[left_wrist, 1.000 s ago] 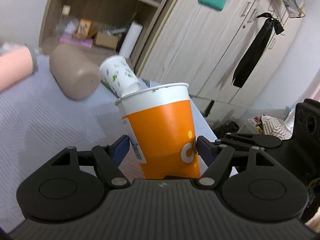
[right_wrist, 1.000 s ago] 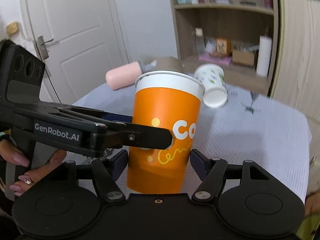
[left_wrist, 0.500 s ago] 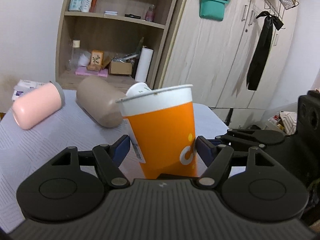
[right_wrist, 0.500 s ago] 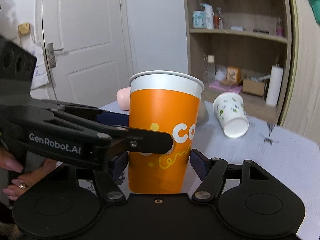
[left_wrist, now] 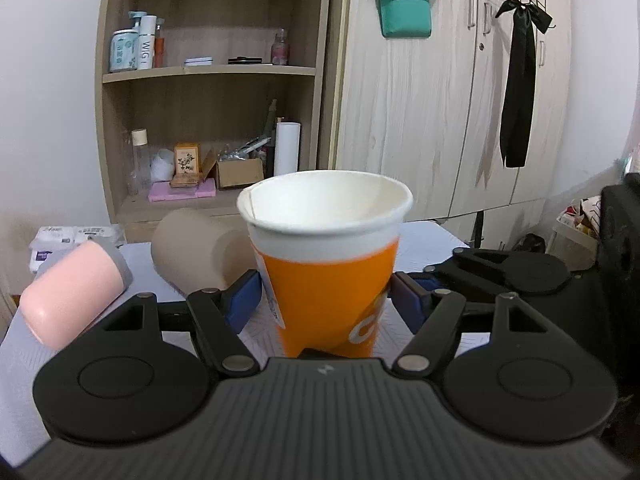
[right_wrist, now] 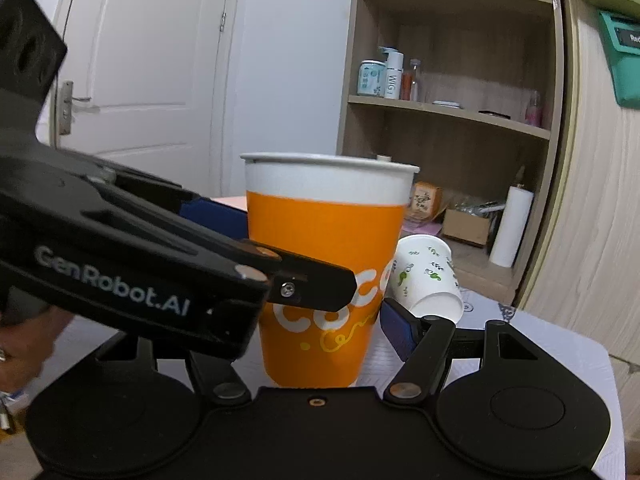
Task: Flip cup upright
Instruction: 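Lower the upright orange cup onto the cloth and open the right gripper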
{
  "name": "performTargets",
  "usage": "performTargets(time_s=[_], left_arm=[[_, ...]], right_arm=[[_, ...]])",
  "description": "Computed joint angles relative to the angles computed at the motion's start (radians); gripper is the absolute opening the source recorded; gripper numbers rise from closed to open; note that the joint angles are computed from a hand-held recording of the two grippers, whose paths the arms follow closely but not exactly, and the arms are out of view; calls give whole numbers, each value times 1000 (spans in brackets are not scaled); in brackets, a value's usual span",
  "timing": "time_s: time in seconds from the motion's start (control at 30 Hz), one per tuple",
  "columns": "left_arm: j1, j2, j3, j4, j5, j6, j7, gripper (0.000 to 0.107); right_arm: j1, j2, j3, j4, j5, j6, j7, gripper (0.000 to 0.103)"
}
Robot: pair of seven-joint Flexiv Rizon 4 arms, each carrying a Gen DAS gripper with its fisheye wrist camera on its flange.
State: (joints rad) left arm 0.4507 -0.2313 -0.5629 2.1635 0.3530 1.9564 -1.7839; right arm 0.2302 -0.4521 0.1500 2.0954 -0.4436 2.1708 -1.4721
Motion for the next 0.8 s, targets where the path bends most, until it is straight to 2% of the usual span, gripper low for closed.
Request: performTargets(time_s=[0.03, 0.17, 0.27, 0.4, 0.53, 0.6, 0.8], left_arm=[[-1, -5, 0, -5, 2, -4, 5, 70], [-151, -24, 144, -24, -59, -2, 70, 70], [-214, -33, 202, -29, -95, 7, 96, 70], [-173, -37, 156, -30, -90, -4, 71, 70], [-88, -36, 66, -22, -85, -32, 57, 70], [-33, -37, 7, -10, -82, -36, 50, 70], [-22, -23, 8, 23, -92, -18, 32, 72]], right_arm=[[11, -6, -9, -8, 12, -6, -8, 74], [-19, -18, 13, -21, -15, -17, 23, 74], [-46, -22, 29, -31, -54, -31, 62, 74], [-56, -28, 29, -38, -82, -32, 82, 74], [-50, -26, 22, -35, -83, -28, 83, 74], [-42, -25, 16, -32, -75, -25, 76, 77], [14, 3, -21, -10, -5, -51, 2, 81]])
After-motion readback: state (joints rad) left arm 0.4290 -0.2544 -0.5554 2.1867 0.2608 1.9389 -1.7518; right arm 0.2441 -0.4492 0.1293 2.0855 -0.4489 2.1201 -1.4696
